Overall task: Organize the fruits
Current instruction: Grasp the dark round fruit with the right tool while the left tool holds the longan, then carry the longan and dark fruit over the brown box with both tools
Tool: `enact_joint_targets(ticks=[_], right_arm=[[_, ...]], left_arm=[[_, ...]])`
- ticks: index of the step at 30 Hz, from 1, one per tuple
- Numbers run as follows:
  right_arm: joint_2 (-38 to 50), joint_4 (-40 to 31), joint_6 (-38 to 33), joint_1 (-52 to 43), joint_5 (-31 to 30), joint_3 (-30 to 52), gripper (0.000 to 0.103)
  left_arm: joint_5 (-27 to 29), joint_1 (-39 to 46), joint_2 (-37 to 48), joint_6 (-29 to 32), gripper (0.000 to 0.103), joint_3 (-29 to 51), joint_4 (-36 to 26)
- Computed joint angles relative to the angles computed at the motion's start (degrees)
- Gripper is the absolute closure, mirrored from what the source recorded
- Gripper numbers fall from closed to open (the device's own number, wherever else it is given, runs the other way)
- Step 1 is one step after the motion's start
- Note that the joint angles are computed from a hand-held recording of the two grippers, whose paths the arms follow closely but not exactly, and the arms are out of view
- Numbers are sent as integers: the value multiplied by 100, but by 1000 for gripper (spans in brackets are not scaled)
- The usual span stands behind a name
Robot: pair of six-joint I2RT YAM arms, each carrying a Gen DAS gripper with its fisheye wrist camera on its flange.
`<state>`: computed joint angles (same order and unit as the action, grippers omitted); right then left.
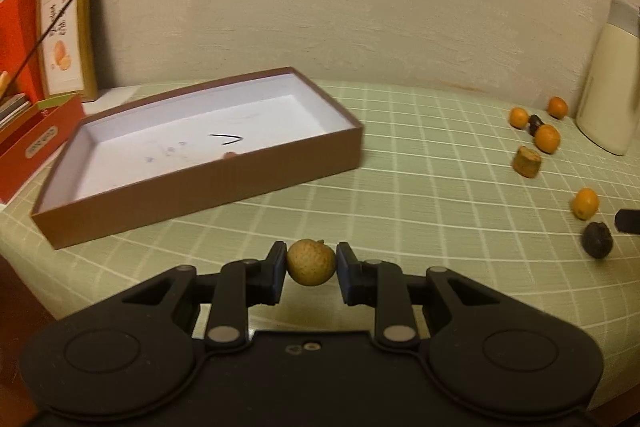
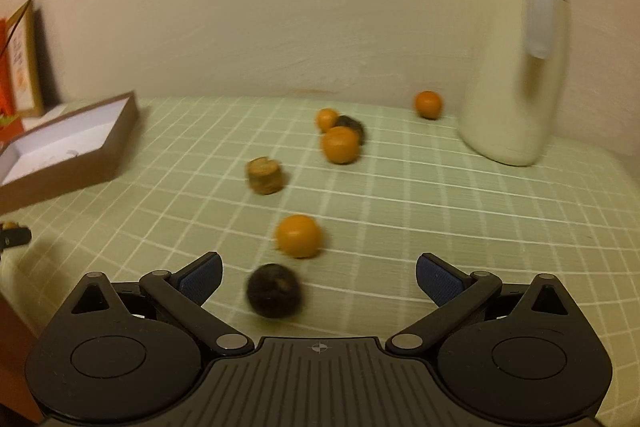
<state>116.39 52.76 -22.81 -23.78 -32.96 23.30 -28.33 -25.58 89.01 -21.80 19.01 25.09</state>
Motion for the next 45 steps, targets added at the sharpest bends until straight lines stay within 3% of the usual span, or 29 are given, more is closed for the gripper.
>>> enact_joint_targets(ticks=[3, 4, 6, 11, 13, 27, 45], right_arm=[[174, 226, -18, 300, 272, -32, 3], [280, 282, -9, 366, 359, 7, 15], [344, -18, -26, 479, 508, 170, 30], [478, -192, -3, 561, 718, 338, 33], [484, -433, 14, 633, 816, 436, 64], [-126, -404, 446, 1244, 922, 149, 65], [-1426, 22, 1126, 3441, 1278, -512, 65]], left_arm=[[77, 156, -143, 28, 86, -154, 39], [91, 190, -166, 46, 86, -195, 72], [134, 260, -203, 65, 86, -256, 128], [229, 367, -237, 80, 86, -367, 270], [253, 383, -246, 73, 86, -409, 325], [406, 779, -766, 228, 86, -789, 449], [911, 1819, -2304, 727, 86, -1241, -71]])
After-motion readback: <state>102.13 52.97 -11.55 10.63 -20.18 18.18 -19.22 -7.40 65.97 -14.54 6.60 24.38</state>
